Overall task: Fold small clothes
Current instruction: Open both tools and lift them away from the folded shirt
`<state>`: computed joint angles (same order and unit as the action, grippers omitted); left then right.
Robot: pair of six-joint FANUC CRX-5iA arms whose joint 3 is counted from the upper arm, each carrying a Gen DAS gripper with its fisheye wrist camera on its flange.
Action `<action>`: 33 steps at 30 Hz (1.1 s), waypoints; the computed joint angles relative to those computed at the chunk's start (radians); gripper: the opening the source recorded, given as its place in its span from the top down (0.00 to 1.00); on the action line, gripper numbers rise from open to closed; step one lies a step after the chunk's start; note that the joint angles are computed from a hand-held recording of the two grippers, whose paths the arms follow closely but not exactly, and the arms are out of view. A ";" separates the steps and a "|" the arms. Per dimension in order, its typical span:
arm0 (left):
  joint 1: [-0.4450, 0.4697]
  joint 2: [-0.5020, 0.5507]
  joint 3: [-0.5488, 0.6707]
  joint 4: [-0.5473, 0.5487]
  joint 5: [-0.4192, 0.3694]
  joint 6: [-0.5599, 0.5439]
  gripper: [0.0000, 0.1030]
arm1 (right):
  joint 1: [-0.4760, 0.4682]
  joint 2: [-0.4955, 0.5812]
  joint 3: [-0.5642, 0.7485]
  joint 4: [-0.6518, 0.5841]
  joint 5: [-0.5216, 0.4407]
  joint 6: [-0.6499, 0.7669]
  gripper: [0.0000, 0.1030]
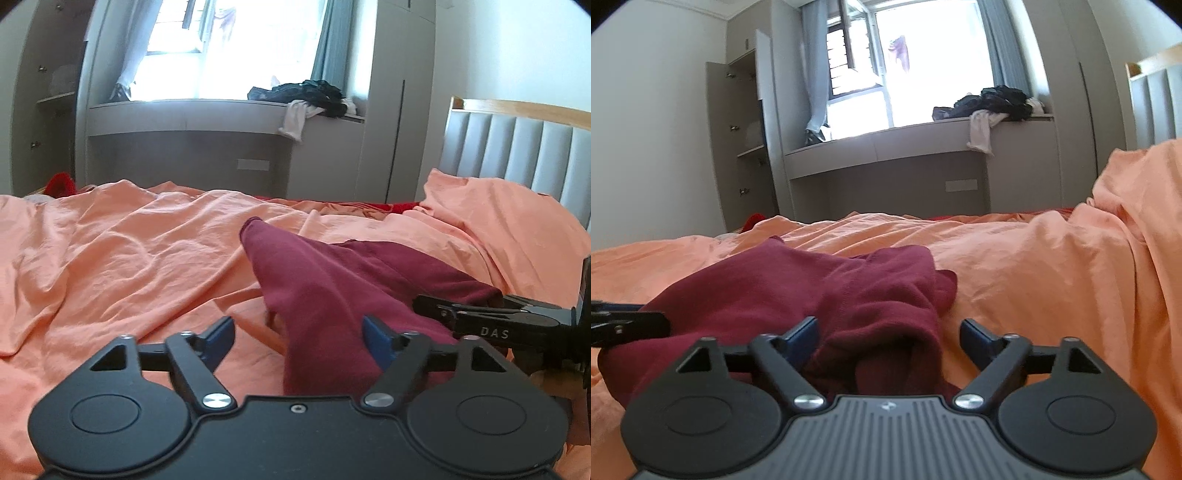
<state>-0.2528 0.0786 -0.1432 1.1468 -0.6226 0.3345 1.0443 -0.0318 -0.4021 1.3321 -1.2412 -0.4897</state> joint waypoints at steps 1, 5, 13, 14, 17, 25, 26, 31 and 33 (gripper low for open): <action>0.000 -0.005 -0.007 0.004 0.005 -0.004 0.20 | 0.002 -0.001 0.000 -0.004 -0.002 -0.007 0.11; -0.003 -0.023 -0.031 0.015 0.030 -0.010 0.15 | 0.017 -0.002 -0.001 -0.019 -0.034 -0.021 0.05; -0.001 -0.059 -0.067 0.046 0.061 0.017 0.01 | 0.065 -0.005 -0.003 -0.016 -0.116 -0.063 0.00; -0.004 -0.065 -0.073 0.056 0.070 0.014 0.01 | 0.073 -0.004 -0.003 -0.012 -0.130 -0.075 0.00; -0.014 -0.083 -0.092 0.083 0.091 -0.013 0.01 | 0.095 -0.001 -0.002 0.004 -0.176 -0.116 0.00; -0.055 -0.153 -0.162 0.209 0.152 -0.115 0.01 | 0.166 0.019 0.010 0.067 -0.329 -0.174 0.00; -0.060 -0.162 -0.172 0.229 0.157 -0.130 0.01 | 0.172 0.022 0.011 0.078 -0.344 -0.170 0.00; -0.076 -0.212 -0.217 0.299 0.170 -0.176 0.01 | 0.210 0.042 0.023 0.128 -0.415 -0.119 0.00; -0.085 -0.232 -0.236 0.329 0.181 -0.206 0.01 | 0.231 0.052 0.029 0.141 -0.443 -0.106 0.00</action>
<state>-0.3376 -0.1539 -0.3788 1.4756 -0.4420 0.1290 1.2753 0.0199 -0.3734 1.4734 -1.6846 -0.5954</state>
